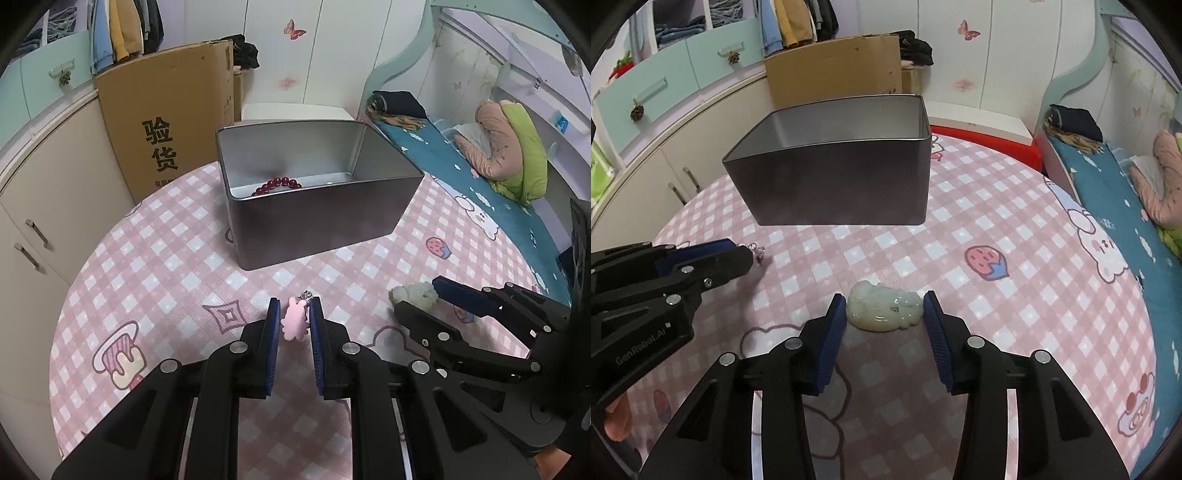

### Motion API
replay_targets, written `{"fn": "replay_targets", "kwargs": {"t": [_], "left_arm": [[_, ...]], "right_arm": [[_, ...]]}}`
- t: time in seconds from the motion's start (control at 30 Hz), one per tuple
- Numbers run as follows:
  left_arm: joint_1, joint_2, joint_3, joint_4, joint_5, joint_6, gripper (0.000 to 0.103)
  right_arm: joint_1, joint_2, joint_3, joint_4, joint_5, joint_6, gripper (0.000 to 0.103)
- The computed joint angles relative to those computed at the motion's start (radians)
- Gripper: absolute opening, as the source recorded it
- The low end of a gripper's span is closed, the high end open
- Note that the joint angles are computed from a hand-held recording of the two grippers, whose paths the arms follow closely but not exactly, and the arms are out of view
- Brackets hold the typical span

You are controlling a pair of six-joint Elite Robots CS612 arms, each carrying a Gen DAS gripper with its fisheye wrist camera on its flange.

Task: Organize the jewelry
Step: 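Grasp the pink charm with the left tool while the right tool grasps the jade pendant, then carry the pink charm and jade pendant into the grey box with both tools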

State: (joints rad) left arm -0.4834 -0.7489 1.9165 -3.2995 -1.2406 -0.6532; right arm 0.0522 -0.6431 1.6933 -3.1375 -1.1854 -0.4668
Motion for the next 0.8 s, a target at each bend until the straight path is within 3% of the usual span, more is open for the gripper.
{"fn": "replay_targets", "kwargs": {"t": [0.5, 0.8], "left_arm": [[-0.026, -0.041, 0.04, -0.053, 0.032, 0.016, 0.014], [-0.019, -0.082, 0.049, -0.128, -0.018, 0.048, 0.014]], "right_arm": [[-0.032, -0.05, 0.052, -0.046, 0.064, 0.017, 0.043], [-0.052, -0.09, 0.075, -0.077, 0.14, 0.048, 0.043]]}}
